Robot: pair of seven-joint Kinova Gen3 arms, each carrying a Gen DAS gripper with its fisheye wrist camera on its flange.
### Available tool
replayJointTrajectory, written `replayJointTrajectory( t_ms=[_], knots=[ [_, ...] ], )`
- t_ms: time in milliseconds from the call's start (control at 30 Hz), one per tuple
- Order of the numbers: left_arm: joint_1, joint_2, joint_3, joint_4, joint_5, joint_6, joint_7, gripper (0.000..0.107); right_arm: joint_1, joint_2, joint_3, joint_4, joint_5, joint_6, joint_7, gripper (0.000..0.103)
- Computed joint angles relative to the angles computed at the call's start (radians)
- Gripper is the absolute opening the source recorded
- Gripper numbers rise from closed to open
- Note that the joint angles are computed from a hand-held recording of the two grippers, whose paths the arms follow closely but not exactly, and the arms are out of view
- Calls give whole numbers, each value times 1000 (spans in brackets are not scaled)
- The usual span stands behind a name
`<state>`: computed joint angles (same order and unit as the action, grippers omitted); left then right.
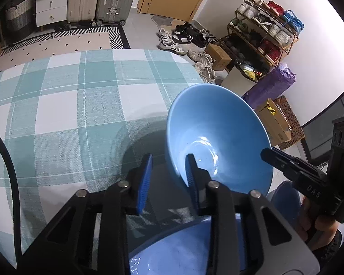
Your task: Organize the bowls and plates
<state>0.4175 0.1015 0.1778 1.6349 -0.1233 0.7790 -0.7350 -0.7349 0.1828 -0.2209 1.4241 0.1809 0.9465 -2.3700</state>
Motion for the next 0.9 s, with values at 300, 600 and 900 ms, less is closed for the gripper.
replayJointTrajectory(
  t_ms=[300,600,900],
  knots=[
    [17,2,3,-4,-23,-8,21,12,-15,-8,0,18,43,-11,-26,15],
    [32,2,4,-3,-58,-8,51,12,-12,-12,-2,26,48,-18,-29,15],
    [51,2,9,-27,-102,5,75,12,-13,-25,-2,34,70,-27,-52,15]
  ],
)
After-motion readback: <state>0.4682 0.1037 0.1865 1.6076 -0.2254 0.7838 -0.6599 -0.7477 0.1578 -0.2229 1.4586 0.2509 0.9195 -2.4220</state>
